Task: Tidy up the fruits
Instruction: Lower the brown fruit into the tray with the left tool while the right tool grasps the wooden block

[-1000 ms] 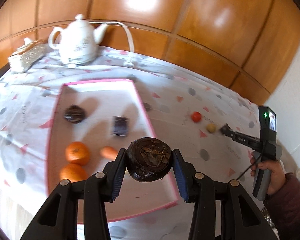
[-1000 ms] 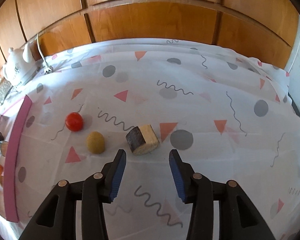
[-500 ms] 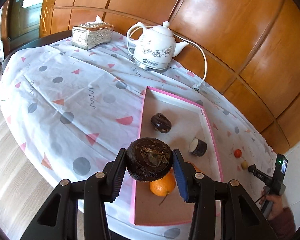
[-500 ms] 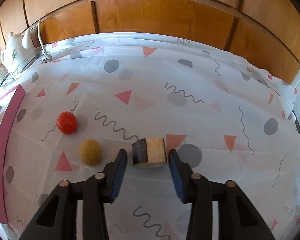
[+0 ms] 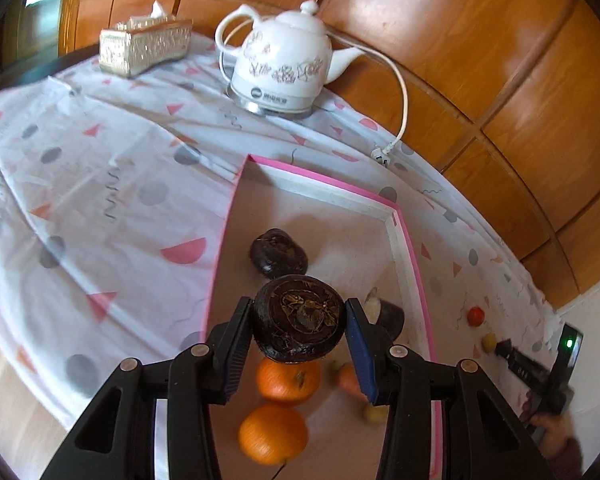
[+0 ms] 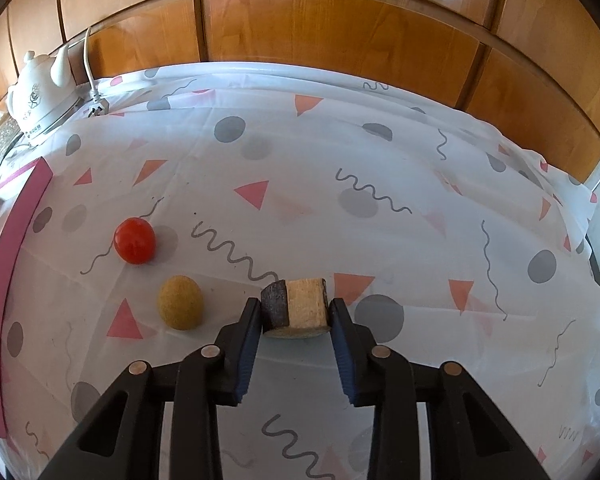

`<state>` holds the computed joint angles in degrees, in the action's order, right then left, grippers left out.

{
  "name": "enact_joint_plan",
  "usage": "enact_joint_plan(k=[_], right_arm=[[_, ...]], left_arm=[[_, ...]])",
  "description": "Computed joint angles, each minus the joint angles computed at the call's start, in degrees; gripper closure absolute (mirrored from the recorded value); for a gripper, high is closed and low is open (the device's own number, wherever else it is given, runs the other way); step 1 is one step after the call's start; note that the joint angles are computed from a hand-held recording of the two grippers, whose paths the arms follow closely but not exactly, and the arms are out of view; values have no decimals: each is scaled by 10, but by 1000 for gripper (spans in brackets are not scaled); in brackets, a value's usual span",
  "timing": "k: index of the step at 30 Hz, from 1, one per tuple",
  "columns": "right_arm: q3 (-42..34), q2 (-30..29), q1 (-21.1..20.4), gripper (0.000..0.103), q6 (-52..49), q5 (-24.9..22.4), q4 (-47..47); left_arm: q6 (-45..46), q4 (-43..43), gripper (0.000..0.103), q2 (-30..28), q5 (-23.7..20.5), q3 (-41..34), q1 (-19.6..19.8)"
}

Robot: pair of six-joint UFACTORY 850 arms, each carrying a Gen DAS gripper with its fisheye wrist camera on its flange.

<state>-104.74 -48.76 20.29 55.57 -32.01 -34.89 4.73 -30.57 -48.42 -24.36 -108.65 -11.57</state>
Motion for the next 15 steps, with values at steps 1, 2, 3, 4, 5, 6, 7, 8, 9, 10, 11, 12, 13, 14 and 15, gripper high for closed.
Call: enact_joint_plan(k=[1,2,3,4,5,6,7,8,9,10,11,12,13,14,15], right_arm=[[0,0,0,69,0,0,0],[-1,0,0,69,1,0,0],[0,0,0,69,1,1,0],[1,0,0,69,2,2,0],[1,1,-1,68,2,3,0],[2,1,-1,69,1,4,1],[2,1,-1,69,1,4,1],[3,1,-1,69,0,5,1],[3,2,-1,69,0,5,1],[3,2,-1,69,1,5,1],[3,2,-1,69,2,6,1],[3,2,-1,69,3,6,1],[5,2,-1,69,3,7,1],[5,3,-1,69,4,7,0],[6,3,-1,69,4,8,0]], left_arm=[[-10,8,57,-11,-5,-15,-2],[-26,25,57,-22,-12,-32,-4],[-35,34,57,-35,-21,-49,-5],[-41,39,57,-47,-30,-66,-7],[-49,48,57,-55,-36,-78,-7],[-69,69,57,-70,-45,-99,-9],[-78,80,57,-79,-52,-112,-10],[-85,89,57,-90,-59,-128,-11],[-91,96,57,-96,-63,-137,-12],[-102,110,57,-106,-71,-153,-14],[-104,114,57,-110,-73,-158,-14],[-113,124,57,-118,-79,-169,-15],[-114,125,57,-122,-84,-174,-15],[-113,128,57,-120,-78,-169,-16],[-116,135,57,-117,-74,-165,-17]])
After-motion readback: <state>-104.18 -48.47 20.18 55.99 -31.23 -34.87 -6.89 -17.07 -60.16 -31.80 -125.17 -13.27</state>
